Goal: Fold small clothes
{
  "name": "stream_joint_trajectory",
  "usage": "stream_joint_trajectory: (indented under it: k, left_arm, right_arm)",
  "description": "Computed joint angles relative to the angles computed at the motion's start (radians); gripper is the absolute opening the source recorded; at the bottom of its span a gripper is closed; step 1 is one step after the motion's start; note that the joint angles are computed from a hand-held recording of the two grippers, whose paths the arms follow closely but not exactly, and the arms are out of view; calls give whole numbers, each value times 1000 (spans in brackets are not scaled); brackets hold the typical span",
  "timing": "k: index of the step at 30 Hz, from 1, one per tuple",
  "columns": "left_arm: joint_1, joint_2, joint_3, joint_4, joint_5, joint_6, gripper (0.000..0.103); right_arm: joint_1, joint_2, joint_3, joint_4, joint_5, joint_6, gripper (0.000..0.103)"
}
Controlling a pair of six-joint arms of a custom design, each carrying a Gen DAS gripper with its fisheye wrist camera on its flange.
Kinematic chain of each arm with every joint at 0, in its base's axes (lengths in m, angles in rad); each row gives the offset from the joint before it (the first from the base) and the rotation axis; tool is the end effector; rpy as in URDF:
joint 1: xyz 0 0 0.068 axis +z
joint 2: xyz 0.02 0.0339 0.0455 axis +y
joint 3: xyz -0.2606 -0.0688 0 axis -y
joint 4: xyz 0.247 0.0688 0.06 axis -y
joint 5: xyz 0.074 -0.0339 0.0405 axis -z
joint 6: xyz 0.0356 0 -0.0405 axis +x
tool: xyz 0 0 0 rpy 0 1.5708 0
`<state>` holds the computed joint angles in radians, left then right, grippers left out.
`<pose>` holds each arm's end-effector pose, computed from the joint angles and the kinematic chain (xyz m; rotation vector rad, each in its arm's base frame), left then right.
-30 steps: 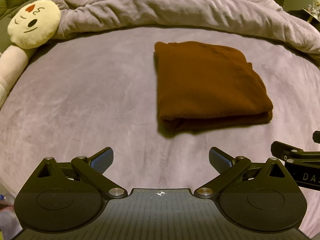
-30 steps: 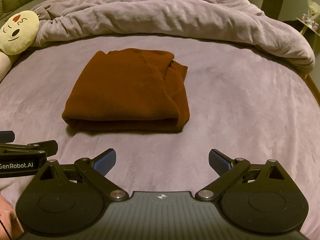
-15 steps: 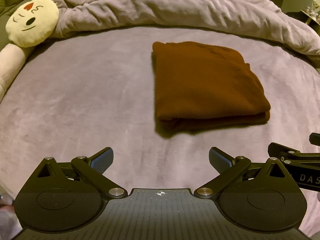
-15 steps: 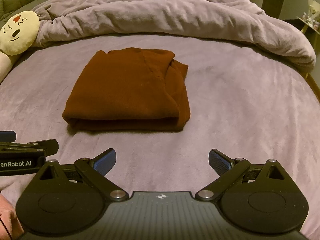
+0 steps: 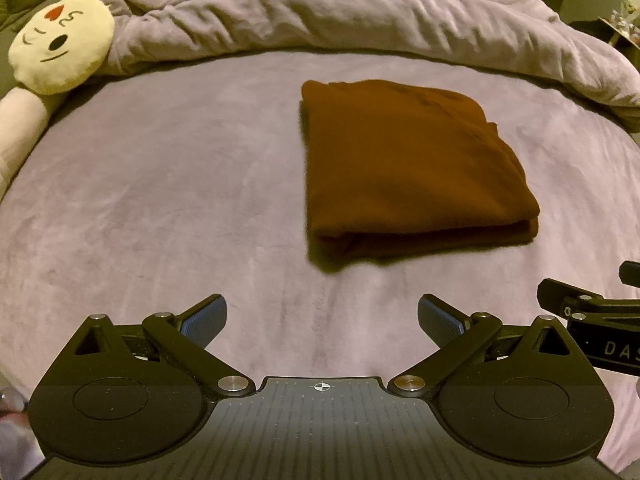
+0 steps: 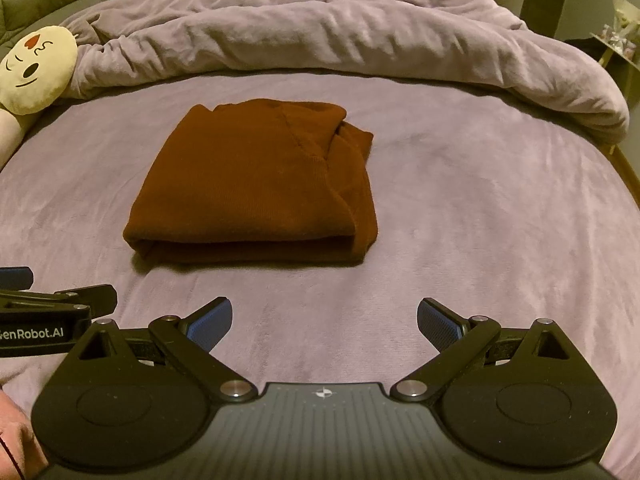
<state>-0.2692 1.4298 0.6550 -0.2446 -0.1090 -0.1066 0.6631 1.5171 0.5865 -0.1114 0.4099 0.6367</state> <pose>0.2509 -0.0652 0.1484 0.1699 2.5750 0.0019 0.2101 0.1461 0.1194 0.1069 2.4824 -0.0041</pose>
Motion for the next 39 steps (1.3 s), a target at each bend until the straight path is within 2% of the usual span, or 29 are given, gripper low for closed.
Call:
stream_joint_trajectory:
  k: [39]
  left_arm:
    - [-36,-19,-41,35,-23,31,103]
  right_arm:
    - [27,-1,-1,-7,28,21,99]
